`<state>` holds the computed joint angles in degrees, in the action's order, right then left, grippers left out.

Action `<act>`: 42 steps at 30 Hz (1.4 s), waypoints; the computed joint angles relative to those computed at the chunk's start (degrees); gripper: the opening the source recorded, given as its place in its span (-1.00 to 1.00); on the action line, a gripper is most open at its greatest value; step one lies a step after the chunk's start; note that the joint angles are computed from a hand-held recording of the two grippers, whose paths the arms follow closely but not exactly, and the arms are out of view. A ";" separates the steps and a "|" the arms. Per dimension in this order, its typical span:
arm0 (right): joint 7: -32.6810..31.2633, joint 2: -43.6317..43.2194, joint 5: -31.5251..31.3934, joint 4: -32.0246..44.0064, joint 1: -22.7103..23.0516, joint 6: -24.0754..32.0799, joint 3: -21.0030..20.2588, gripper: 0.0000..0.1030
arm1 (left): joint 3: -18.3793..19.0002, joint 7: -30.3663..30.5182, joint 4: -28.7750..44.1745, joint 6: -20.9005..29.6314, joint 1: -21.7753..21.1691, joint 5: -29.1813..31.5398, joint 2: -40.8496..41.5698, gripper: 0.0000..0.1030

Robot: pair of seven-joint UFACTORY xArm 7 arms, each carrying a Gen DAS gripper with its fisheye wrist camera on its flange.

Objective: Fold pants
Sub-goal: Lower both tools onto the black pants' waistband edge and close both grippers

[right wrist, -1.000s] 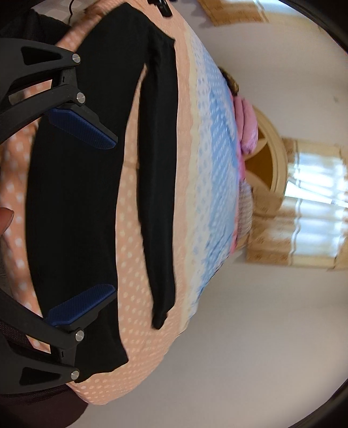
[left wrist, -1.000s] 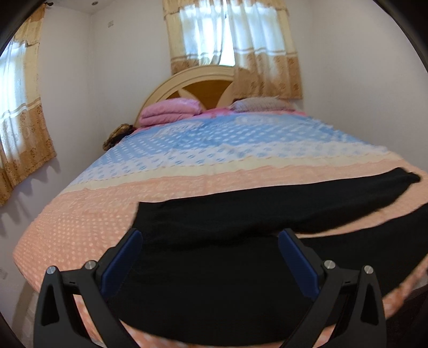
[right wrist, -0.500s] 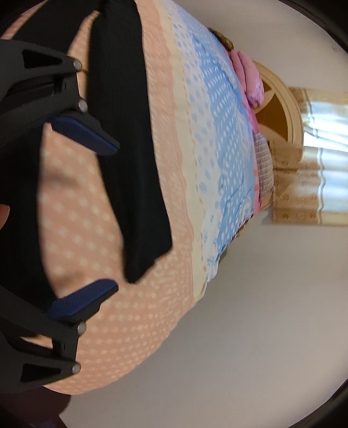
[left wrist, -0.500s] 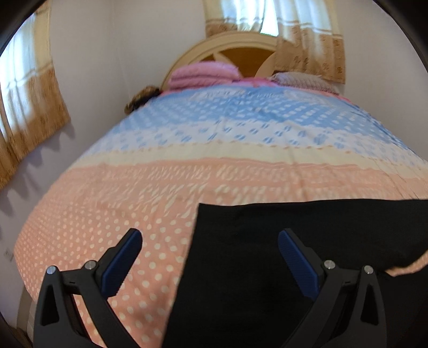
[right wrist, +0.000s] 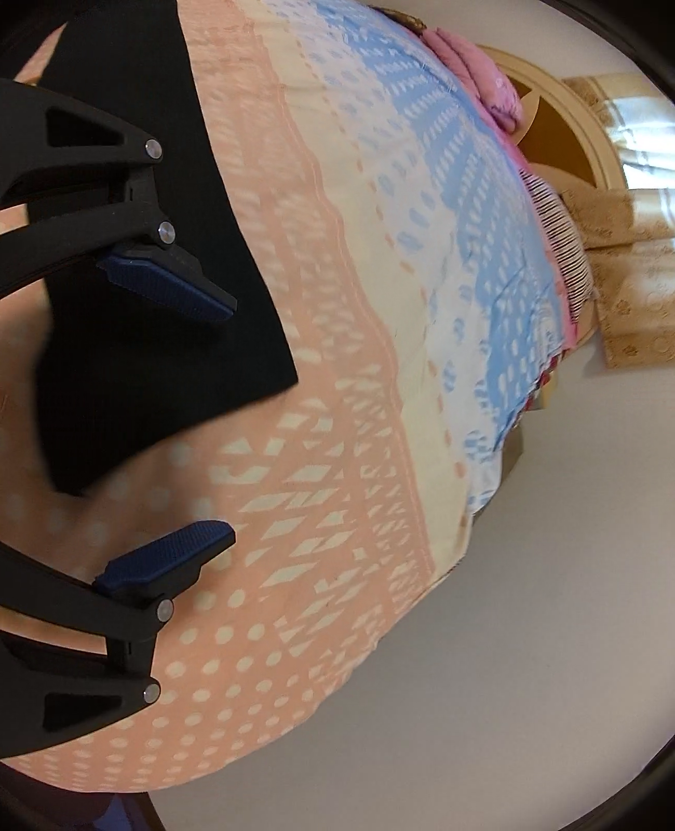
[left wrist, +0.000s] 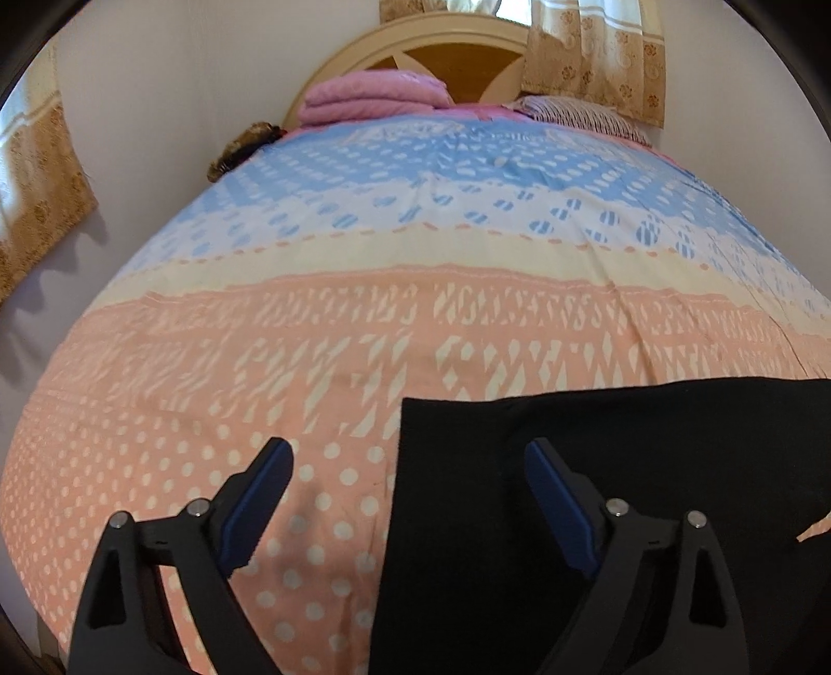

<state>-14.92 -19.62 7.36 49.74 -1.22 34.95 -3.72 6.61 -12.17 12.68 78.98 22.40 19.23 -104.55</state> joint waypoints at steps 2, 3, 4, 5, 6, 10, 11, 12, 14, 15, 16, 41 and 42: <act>-0.75 1.38 0.66 0.91 0.23 0.55 -0.41 0.56 | 2.04 0.74 -0.24 -0.71 0.10 0.52 0.97 0.61; -0.76 1.58 0.48 1.11 0.08 0.76 -0.30 0.56 | 2.92 1.00 -0.34 -1.03 0.43 0.62 1.52 0.61; -0.66 1.71 0.23 1.18 0.00 0.68 -0.06 0.56 | 3.64 1.07 -0.61 -1.68 0.84 0.58 1.94 0.60; -0.82 2.22 0.20 1.54 0.02 0.57 0.00 0.56 | 4.40 1.56 -0.74 -2.04 1.20 0.53 1.99 0.60; -0.98 2.31 -0.14 1.77 -0.03 0.85 0.17 0.56 | 4.71 1.83 -0.93 -2.93 1.43 0.40 2.54 0.60; -0.80 4.02 -0.79 3.31 0.00 1.09 0.75 0.56 | 5.45 3.00 -1.31 -6.87 1.98 -0.90 5.96 0.60; -0.89 4.54 -0.69 3.66 0.08 1.06 0.78 0.56 | 5.80 3.67 -1.31 -6.99 2.05 -1.57 6.70 0.59; -0.86 4.86 -0.95 3.96 0.09 1.28 0.97 0.56 | 5.50 4.13 -1.49 -7.41 2.07 -2.09 7.86 0.47; -1.11 5.19 -1.43 4.10 0.14 1.14 1.21 0.56 | 5.49 5.25 -1.81 -7.75 2.25 -3.21 9.41 0.26; -1.20 5.50 -1.89 4.30 0.14 1.12 1.39 0.56 | 5.65 5.71 -2.04 -7.86 2.56 -3.76 9.77 0.20; -1.46 5.65 -1.98 4.49 0.19 1.36 1.39 0.56 | 6.08 6.18 -2.29 -8.10 3.05 -4.21 10.08 0.14; -9.80 3.13 3.38 3.45 2.69 1.15 1.37 -0.85 | 4.71 14.55 -0.10 -12.15 2.68 -9.74 13.06 -0.70; -10.14 2.45 4.01 3.11 3.00 0.84 1.11 -0.86 | 5.39 14.68 0.08 -12.21 2.86 -9.96 12.49 -0.70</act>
